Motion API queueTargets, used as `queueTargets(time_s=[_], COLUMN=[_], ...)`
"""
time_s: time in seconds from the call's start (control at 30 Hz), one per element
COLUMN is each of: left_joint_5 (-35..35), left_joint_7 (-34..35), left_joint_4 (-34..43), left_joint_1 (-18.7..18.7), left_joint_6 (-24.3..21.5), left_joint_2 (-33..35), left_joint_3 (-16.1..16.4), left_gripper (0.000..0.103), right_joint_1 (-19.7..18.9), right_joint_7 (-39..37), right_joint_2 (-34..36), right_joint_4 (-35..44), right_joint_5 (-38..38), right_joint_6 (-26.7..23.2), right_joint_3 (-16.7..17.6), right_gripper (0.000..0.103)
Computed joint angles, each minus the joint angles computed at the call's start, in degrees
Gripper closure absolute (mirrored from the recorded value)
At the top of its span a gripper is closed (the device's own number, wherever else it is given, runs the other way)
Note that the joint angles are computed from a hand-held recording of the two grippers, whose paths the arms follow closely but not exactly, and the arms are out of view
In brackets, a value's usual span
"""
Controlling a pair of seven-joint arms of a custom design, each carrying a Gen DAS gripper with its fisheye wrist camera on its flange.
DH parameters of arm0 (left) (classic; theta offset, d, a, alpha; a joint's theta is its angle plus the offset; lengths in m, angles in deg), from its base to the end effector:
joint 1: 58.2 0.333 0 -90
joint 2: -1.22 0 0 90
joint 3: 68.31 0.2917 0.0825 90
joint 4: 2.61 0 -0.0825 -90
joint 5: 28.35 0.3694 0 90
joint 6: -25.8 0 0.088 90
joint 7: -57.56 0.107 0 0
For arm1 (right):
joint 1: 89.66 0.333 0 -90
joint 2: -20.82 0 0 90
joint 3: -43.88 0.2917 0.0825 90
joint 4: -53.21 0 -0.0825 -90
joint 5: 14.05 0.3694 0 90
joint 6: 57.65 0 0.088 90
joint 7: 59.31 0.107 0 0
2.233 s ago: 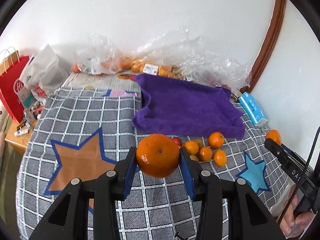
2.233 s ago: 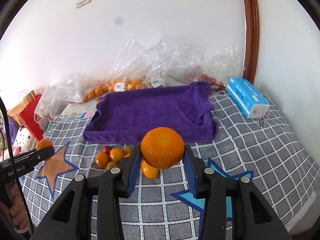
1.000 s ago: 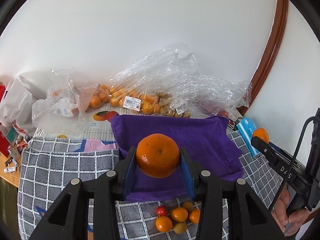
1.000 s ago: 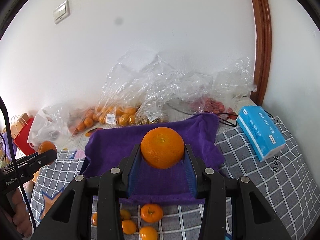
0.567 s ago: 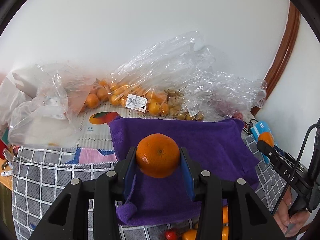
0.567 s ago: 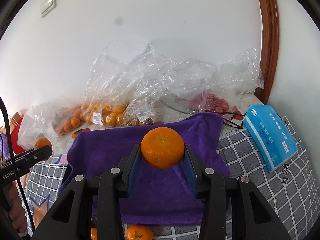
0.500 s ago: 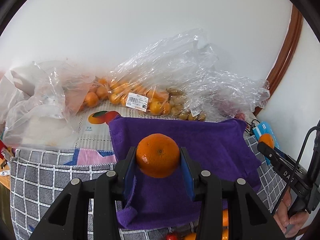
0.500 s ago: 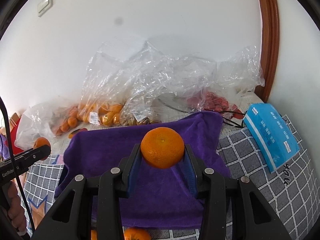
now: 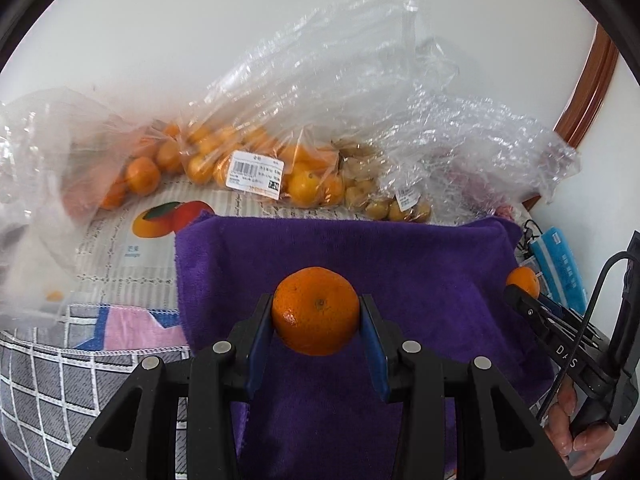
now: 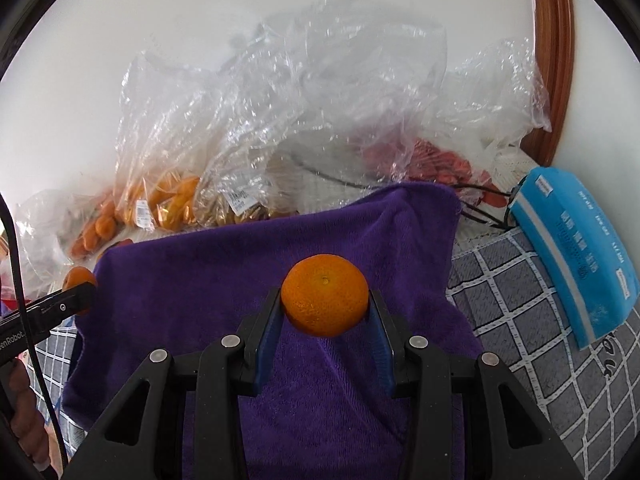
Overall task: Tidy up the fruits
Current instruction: 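Carry the held oranges with both grippers over the purple towel, then lower both oranges onto the purple towel and open both grippers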
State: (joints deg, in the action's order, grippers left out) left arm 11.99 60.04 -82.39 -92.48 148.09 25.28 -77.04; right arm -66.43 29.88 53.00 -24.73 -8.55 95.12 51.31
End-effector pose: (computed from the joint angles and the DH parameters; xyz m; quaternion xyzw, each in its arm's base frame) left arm 0.5377 -0.4370 0.4948 -0.8158 0.4759 -0.2455 0.2182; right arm 0.6474 0.3526 0.4694 -0.7830 0.5000 -0.1268 0.3476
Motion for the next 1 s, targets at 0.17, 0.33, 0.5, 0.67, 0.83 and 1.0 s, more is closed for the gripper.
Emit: queueTargets(time_s=[0.17, 0.33, 0.5, 0.67, 0.83, 1.0], left_joint_5=[-2.7, -4.5, -5.3, -5.7, -6.4, -6.9], left_joint_7=[2.3, 4.0, 5.2, 6.0, 8.2, 8.9], left_joint_4=[1.4, 1.6, 2.6, 3.5, 7.0, 6.7], left_joint_1=[1.0, 1.1, 0.6, 0.2, -0.5, -0.6], left_joint_6=[1.0, 2.2, 1.6, 1.1, -2.6, -4.8], left_joint_2=[2.4, 3.9, 5.1, 5.8, 7.7, 7.2], left_joint_3=[-0.1, 0.4, 0.9, 1.2, 1.5, 1.8], left_gripper=[0.063, 0.063, 0.063, 0.063, 0.053, 0.041], right_joint_1=[0.7, 1.5, 1.8, 2.0, 1.8, 1.6], right_joint_7=[0.4, 0.5, 0.3, 0.3, -0.1, -1.5], right_joint_2=[2.8, 3.9, 5.3, 6.1, 6.2, 5.0], right_joint_4=[2.9, 4.0, 5.8, 7.1, 7.9, 6.2], right_joint_5=[-0.7, -2.2, -2.5, -2.6, -2.4, -1.8], right_joint_6=[-2.6, -3.5, -4.9, -6.1, -7.6, -6.4], right_joint_3=[-0.5, -1.1, -1.1, -1.1, -1.0, -0.3], right_gripper=[0.062, 0.062, 0.062, 0.061, 0.059, 0.038])
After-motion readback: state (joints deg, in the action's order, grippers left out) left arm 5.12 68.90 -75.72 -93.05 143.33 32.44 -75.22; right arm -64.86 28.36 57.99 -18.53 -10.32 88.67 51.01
